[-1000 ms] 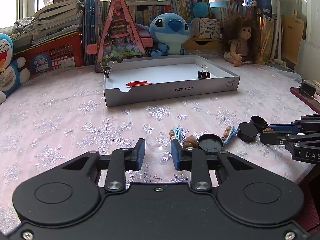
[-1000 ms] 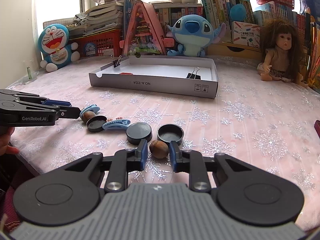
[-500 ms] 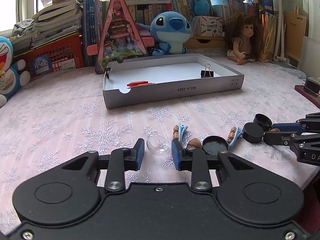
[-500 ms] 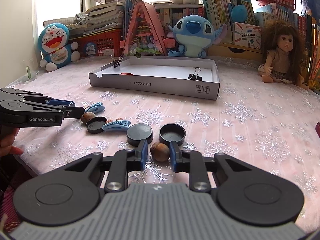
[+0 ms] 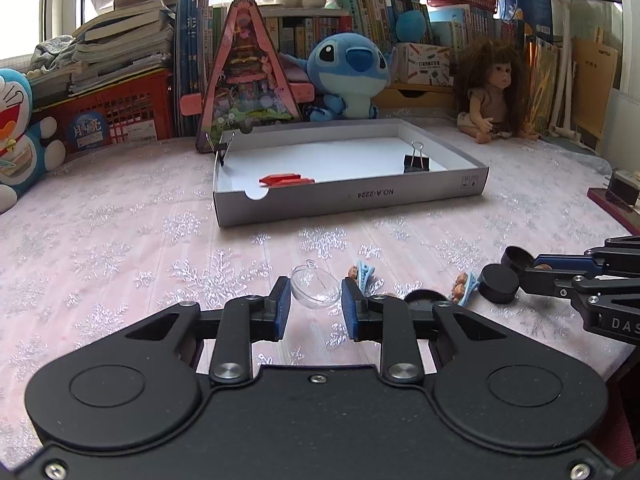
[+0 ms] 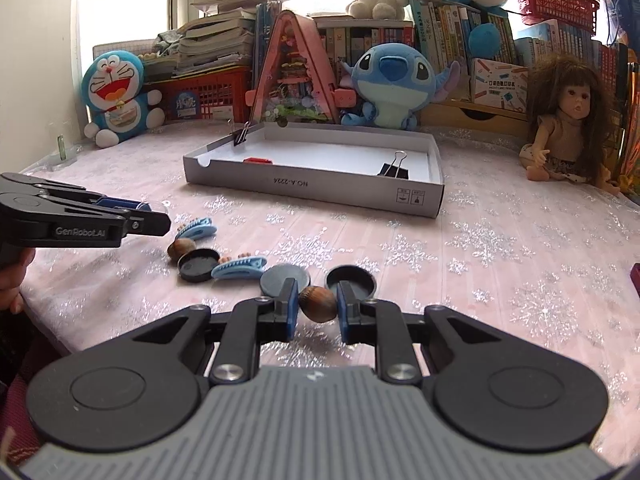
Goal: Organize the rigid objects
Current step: 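Grasp the clear plastic dome with the left tool while the right tool grasps a brown nut, then carry the clear dome and brown nut into the white tray and open both tools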
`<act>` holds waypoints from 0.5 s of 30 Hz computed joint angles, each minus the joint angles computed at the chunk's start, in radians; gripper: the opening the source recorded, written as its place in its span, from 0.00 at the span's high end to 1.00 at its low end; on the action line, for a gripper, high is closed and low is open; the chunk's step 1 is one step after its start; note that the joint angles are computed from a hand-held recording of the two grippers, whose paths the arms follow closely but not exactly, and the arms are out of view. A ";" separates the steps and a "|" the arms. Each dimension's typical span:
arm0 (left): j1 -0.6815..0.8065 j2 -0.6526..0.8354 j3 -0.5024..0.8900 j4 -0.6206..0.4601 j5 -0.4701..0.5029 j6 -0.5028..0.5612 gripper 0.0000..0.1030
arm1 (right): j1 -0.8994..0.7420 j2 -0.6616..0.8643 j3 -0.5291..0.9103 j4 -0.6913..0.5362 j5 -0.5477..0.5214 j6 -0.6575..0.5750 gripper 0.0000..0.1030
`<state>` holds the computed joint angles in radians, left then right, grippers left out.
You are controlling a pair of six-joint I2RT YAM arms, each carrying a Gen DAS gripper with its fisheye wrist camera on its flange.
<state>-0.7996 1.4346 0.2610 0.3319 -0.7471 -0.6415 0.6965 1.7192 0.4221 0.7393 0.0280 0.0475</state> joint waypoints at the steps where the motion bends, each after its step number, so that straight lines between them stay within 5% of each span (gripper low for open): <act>1: -0.001 -0.014 0.000 -0.008 -0.003 0.002 0.75 | -0.003 -0.001 0.005 -0.003 0.001 0.002 0.77; 15: 0.131 -0.141 0.052 -0.099 0.078 0.056 0.75 | -0.044 0.005 0.148 -0.111 0.039 -0.004 0.77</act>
<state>-0.6684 1.2940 0.3135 0.2334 -0.6695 -0.5857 0.6530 1.7238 0.5697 0.6287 0.0666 0.0435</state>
